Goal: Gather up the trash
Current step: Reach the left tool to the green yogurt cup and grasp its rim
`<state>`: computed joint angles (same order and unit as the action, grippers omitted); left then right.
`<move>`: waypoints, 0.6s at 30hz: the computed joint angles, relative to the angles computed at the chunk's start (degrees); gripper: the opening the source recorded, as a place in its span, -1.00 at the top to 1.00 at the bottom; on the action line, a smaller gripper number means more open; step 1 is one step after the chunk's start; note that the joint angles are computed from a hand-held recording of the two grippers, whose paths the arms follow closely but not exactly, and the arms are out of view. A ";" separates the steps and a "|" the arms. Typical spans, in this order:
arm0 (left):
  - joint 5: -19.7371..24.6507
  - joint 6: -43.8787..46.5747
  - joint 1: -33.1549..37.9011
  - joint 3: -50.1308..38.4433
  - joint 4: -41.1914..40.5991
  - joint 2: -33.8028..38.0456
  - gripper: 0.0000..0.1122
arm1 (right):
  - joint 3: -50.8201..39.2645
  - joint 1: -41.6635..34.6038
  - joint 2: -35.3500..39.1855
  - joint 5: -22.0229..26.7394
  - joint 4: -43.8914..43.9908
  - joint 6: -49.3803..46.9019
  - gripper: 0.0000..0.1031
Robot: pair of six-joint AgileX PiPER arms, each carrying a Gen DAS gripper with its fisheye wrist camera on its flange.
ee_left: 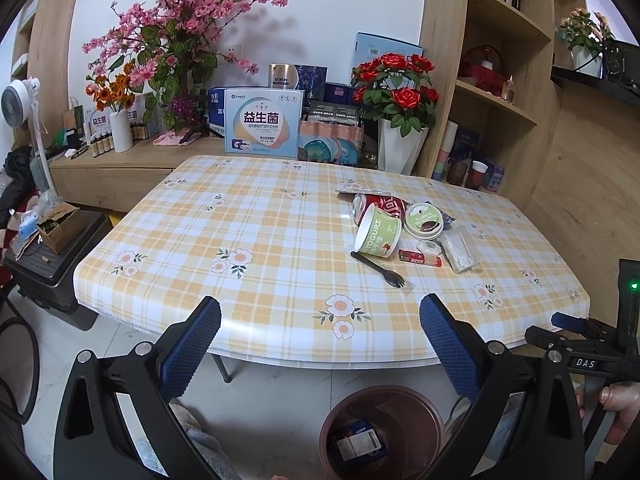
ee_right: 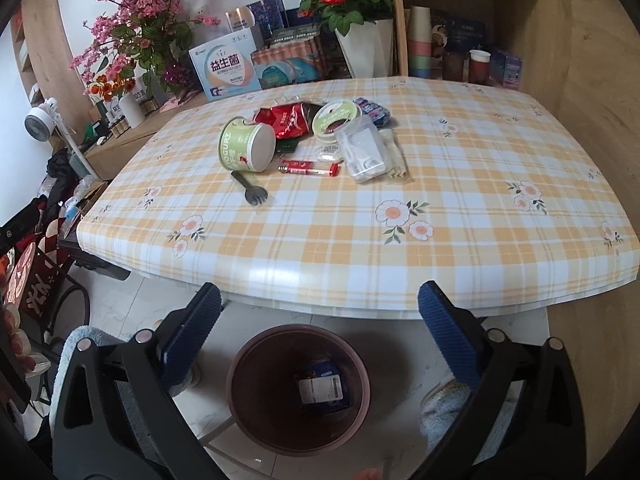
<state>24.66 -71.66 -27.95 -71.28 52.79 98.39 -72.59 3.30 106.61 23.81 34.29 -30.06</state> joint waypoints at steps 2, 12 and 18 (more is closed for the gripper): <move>0.04 -1.61 -0.13 0.21 1.67 0.34 -0.73 | 0.48 -0.38 0.01 -1.33 1.03 -1.00 -0.89; -3.82 5.60 0.91 -2.27 -3.08 3.82 -0.73 | -2.40 -1.24 3.42 -2.27 -3.00 1.14 -0.89; -5.02 10.95 1.66 -6.08 -7.89 7.13 -0.73 | -5.83 -1.94 6.54 -1.49 -3.29 1.85 -0.89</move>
